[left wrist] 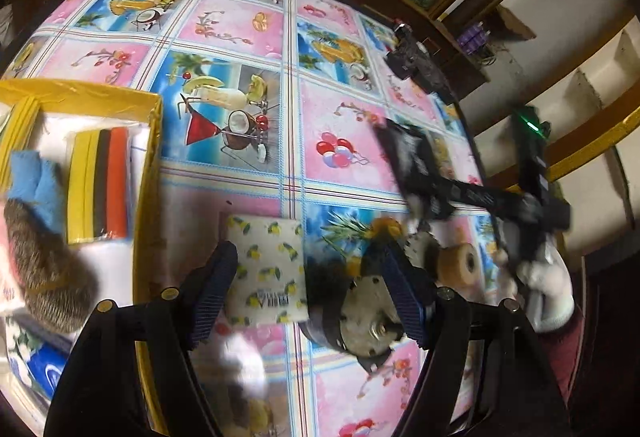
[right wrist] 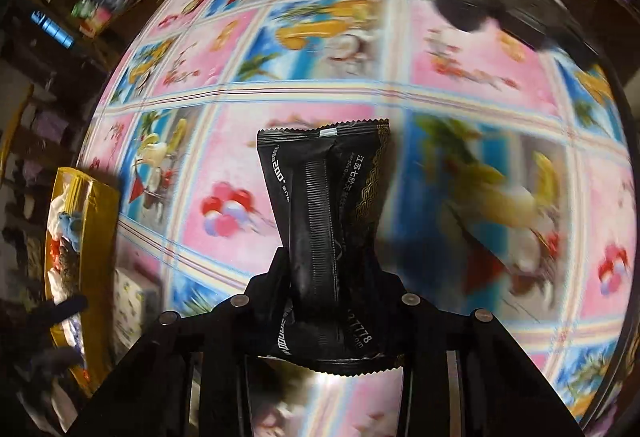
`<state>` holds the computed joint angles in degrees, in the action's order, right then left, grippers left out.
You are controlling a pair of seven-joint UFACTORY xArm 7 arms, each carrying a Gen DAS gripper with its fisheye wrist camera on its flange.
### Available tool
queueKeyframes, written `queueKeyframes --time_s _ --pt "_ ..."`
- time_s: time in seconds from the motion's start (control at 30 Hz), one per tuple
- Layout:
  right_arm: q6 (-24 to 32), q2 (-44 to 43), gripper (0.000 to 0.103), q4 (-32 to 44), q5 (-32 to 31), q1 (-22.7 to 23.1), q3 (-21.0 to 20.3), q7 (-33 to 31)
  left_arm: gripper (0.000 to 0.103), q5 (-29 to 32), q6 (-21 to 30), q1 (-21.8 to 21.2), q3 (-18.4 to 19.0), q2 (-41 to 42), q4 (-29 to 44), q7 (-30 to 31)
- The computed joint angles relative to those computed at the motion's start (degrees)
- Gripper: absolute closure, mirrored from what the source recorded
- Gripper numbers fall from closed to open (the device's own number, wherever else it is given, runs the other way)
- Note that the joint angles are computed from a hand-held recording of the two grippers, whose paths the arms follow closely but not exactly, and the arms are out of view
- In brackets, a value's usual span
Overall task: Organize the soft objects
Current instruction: 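Grasp the lemon-print tissue pack with the left tool while the right tool grasps the black snack packet, then lift the lemon-print tissue pack and black packet off the table with both tools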
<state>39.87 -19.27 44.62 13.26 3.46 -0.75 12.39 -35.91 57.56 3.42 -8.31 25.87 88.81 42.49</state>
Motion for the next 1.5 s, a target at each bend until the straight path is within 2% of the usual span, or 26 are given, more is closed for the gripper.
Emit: queueKeyframes --time_s 0.07,0.17,0.23,0.37,0.47,0.5,0.53,0.67,0.77,0.9,0.97,1.03,1.07,1.1,1.17,1.27,1.3,1.33,1.37,1.4,1.43,1.5 --pt "-3.11 -4.96 0.069 -5.89 3.79 0.92 -1.56 -1.57 0.030 3.12 -1.85 -1.96 0.52 1.13 0.76 -1.54" --pt "-6.11 -11.13 0.069 -12.44 5.37 0.92 -2.10 -1.28 0.030 7.67 -4.12 -4.05 1.01 2.20 0.66 -3.98" --pt "-7.48 -13.76 0.069 -14.88 7.20 2.29 -3.89 -3.16 0.027 9.91 -8.20 -5.14 1.10 1.55 -1.33 -4.64" --pt "-7.67 -18.47 0.069 -18.07 7.75 2.47 -4.32 -3.35 0.024 12.89 -6.77 -5.57 1.17 4.16 1.00 -8.40" --pt "-7.34 -22.15 0.069 -20.14 6.96 2.13 -4.68 -3.77 0.028 10.30 -7.04 -3.52 -0.81 4.70 1.01 -5.41" --pt "-7.35 -22.97 0.069 -20.61 6.70 2.05 -4.46 -3.53 0.048 10.09 -7.82 -3.45 -0.74 4.50 0.61 -5.51" --pt "-7.86 -24.02 0.069 -21.26 6.47 2.05 -4.02 -3.19 0.050 10.26 -8.76 -3.39 -0.65 4.37 0.22 -5.01" --pt "-6.01 -31.17 0.069 -23.02 4.28 1.02 -2.31 -0.49 0.051 8.29 -7.30 -1.54 -1.27 4.35 0.62 -3.53" --pt "-5.37 -35.50 0.075 -23.78 3.31 1.14 -1.64 1.67 0.051 4.87 -7.08 0.09 -1.89 2.33 -1.02 -1.49" --pt "-2.11 -37.47 0.074 -23.19 0.52 0.67 -0.50 3.79 0.051 0.22 -5.95 1.98 -1.85 -1.11 -3.54 2.54" --pt "-0.71 -35.30 0.056 -22.01 -1.80 -1.28 1.38 6.21 0.051 -2.32 -4.84 3.10 -1.39 -3.16 -5.34 5.04" --pt "-2.16 -32.65 0.021 -21.02 -3.15 -2.03 2.24 8.10 0.051 -4.78 -2.86 4.17 -0.53 -4.84 -6.71 6.87" --pt "-3.07 -31.02 0.016 -20.32 -3.78 -2.24 2.66 8.96 0.051 -5.88 -1.91 4.64 0.00 -5.72 -7.43 7.65" --pt "-5.06 -29.19 0.017 -20.04 -4.21 -1.98 2.52 8.99 0.051 -6.84 -0.88 5.08 0.60 -6.44 -7.98 8.29" --pt "-6.48 -24.46 0.019 -18.19 -3.86 -0.67 1.78 9.34 0.051 -8.46 1.38 5.79 1.69 -7.49 -8.65 9.27" --pt "-4.75 -18.28 0.033 -15.26 -4.98 -1.03 2.64 11.66 0.051 -10.37 3.80 6.79 3.36 -9.07 -9.94 10.67" --pt "-4.60 -17.71 0.044 -15.45 -5.51 -1.22 3.17 12.62 0.051 -10.93 4.81 7.23 3.91 -9.37 -10.17 10.99" --pt "-5.60 -18.47 0.061 -16.13 -7.13 -2.09 4.57 14.05 0.051 -11.51 5.87 7.73 4.44 -9.63 -10.36 11.32" --pt "-5.56 -18.60 0.065 -16.15 -6.68 -1.23 3.83 14.01 0.051 -12.02 6.46 8.03 4.86 -9.86 -10.62 11.54" --pt "-6.20 -20.93 0.073 -17.63 -6.12 -0.71 3.55 14.68 0.051 -12.61 7.24 8.52 5.32 -10.06 -10.76 11.83" --pt "-5.62 -22.46 0.077 -18.05 -6.75 -1.11 4.01 15.62 0.051 -13.36 8.17 9.12 5.75 -10.26 -10.88 12.22" --pt "-3.55 -27.33 0.078 -19.29 -8.12 -1.78 4.79 17.30 0.051 -14.85 9.79 10.36 6.60 -10.77 -11.18 13.19"
